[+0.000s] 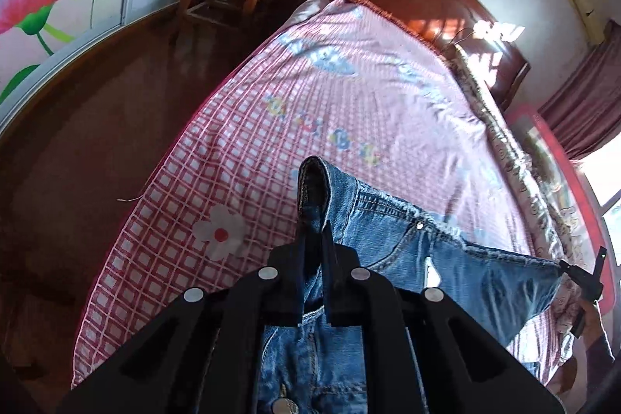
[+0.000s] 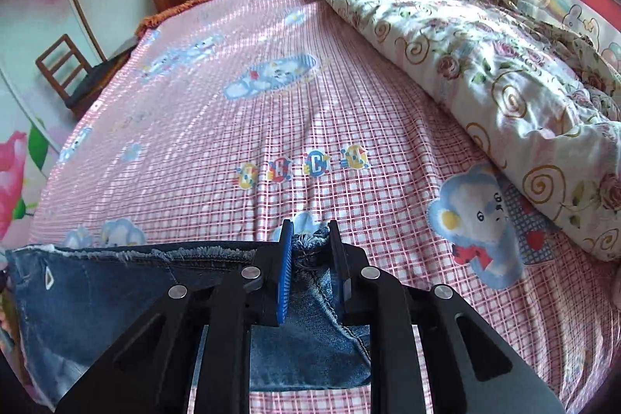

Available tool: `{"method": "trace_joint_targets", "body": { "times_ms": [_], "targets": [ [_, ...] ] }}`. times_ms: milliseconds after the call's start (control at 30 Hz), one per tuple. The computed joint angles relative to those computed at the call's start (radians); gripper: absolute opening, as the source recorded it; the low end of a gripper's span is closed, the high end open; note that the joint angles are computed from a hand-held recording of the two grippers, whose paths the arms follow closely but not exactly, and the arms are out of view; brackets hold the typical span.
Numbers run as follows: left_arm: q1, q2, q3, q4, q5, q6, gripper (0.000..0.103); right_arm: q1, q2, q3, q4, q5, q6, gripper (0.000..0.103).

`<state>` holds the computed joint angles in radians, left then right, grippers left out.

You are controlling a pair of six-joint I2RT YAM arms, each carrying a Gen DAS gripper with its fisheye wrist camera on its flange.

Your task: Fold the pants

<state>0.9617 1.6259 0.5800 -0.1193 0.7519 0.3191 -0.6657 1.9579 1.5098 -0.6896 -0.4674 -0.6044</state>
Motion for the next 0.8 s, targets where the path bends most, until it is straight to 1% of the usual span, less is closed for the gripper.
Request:
{"method": "trace_joint_targets", "body": {
  "times_ms": [67, 133, 200, 300, 367, 400, 467, 500, 567, 600, 667, 733, 800],
  "targets": [
    [0.052, -0.044, -0.011, -0.070, 0.089, 0.054, 0.006, -0.048, -0.073, -0.045, -0.028, -0.065, -0.030, 0.016],
    [0.102, -0.077, -0.019, -0.151, 0.151, 0.130, 0.006, -0.106, -0.152, -0.115, -0.051, -0.110, -0.087, 0.016],
    [0.177, -0.071, -0.002, -0.280, 0.219, 0.252, 0.006, -0.179, -0.211, -0.168, -0.102, -0.168, -0.166, 0.016],
    [0.275, -0.067, 0.017, -0.479, 0.283, 0.445, 0.006, -0.310, -0.258, -0.215, -0.216, -0.242, -0.313, 0.016],
    [0.350, -0.050, 0.032, -0.632, 0.298, 0.614, 0.006, -0.419, -0.269, -0.245, -0.300, -0.278, -0.430, 0.016],
    [0.400, -0.021, 0.051, -0.730, 0.303, 0.717, 0.006, -0.476, -0.258, -0.248, -0.348, -0.289, -0.491, 0.016],
    [0.499, 0.034, 0.078, -0.887, 0.286, 0.907, 0.006, -0.588, -0.214, -0.249, -0.429, -0.291, -0.608, 0.016],
    [0.540, 0.062, 0.090, -0.931, 0.270, 0.972, 0.006, -0.639, -0.187, -0.248, -0.462, -0.280, -0.668, 0.016],
    [0.634, 0.146, 0.118, -1.020, 0.228, 1.090, 0.006, -0.722, -0.139, -0.256, -0.477, -0.231, -0.744, 0.016],
    [0.672, 0.179, 0.128, -1.035, 0.206, 1.118, 0.006, -0.763, -0.106, -0.256, -0.477, -0.210, -0.772, 0.016],
    [0.770, 0.230, 0.137, -1.060, 0.144, 1.199, 0.006, -0.828, -0.056, -0.270, -0.431, -0.159, -0.810, 0.016],
    [0.851, 0.266, 0.139, -1.048, 0.082, 1.247, 0.007, -0.873, 0.017, -0.258, -0.406, -0.122, -0.812, 0.016],
    [0.931, 0.314, 0.148, -1.013, 0.002, 1.258, 0.011, -0.896, 0.052, -0.279, -0.345, -0.087, -0.809, 0.016]
  ]
}}
